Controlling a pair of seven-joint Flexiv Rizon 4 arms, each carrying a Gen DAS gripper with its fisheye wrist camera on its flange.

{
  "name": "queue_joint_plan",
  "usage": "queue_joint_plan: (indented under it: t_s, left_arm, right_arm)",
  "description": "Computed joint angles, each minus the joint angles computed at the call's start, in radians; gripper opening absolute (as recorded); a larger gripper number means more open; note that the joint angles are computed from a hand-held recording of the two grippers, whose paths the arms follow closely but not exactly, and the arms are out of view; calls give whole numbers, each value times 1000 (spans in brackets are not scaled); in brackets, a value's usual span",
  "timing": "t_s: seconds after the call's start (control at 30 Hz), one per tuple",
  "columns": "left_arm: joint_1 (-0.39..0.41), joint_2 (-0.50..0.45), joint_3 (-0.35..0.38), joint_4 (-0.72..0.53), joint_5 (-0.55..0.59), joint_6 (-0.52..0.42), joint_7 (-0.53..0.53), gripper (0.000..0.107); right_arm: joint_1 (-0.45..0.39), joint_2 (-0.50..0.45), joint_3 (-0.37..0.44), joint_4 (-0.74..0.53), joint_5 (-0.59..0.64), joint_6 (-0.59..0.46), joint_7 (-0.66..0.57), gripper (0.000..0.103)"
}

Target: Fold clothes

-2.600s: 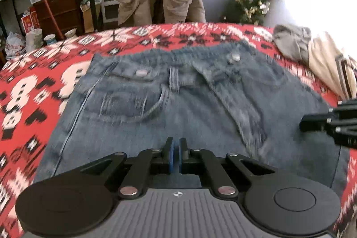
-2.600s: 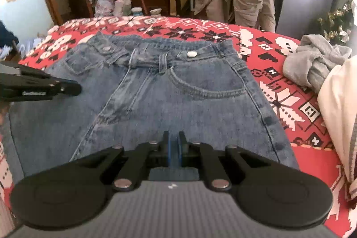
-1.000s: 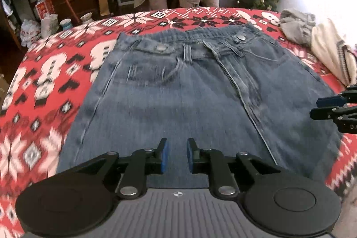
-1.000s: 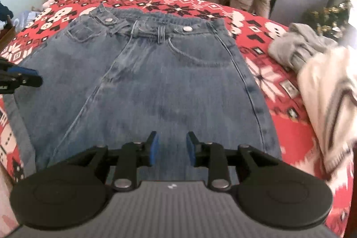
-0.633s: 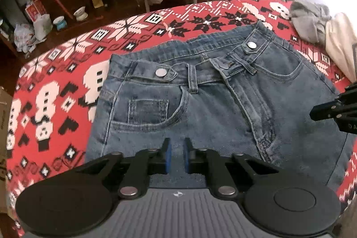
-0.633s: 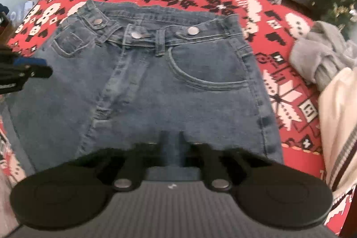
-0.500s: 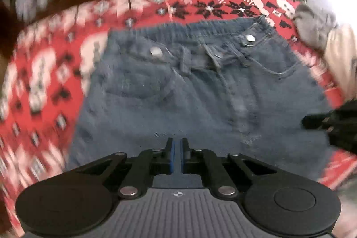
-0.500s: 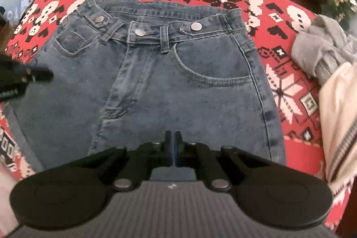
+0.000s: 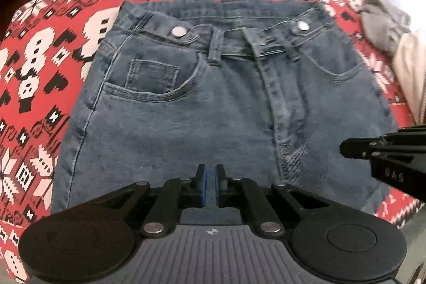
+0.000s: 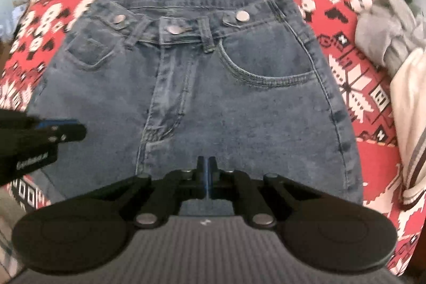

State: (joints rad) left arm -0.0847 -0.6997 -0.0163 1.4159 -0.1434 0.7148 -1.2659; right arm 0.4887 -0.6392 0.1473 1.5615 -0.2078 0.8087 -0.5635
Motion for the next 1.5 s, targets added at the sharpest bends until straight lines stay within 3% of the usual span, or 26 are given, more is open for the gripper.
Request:
queue_joint_plan:
  t_s: [0.3,0.6,0.8,0.87,1.0,1.17,1.27,1.5]
  left_arm:
    - [5,-83,8,-115,10,-69,-31,5]
    - [31,-77,26,-131,18,-134,-29,5]
    - [75,-53,25,-89,7,-119,-3,5]
    - [94,-42,23,-67,-2,-110,17,10]
    - [125,-25,25,-38,-12,-113,61,10]
    - [158,-17,22,-29,-35,-134,118,10]
    - [181,-18,17,-27,-58,-140,149,10]
    - [236,-20,4,-14,-105,-155,263,10]
  right_arm:
    - [-32,-72,3,-110,40,-113,-50,3]
    - [-64,-62,24,-125,108,-199,-83,6]
    - [-53,-76,27,-188,125,-197,-109,8]
    - [-44,-92,27,-214,130,-199,-110,8]
    - [-25,-106,28,-223,145,-147,-85,8]
    - [11,-114,18,-253,133,-220,-34,8]
    - [31,-102,6,-247,107,-142,-2,8]
    - [73,-288,2,-563,83,-218,-40,8]
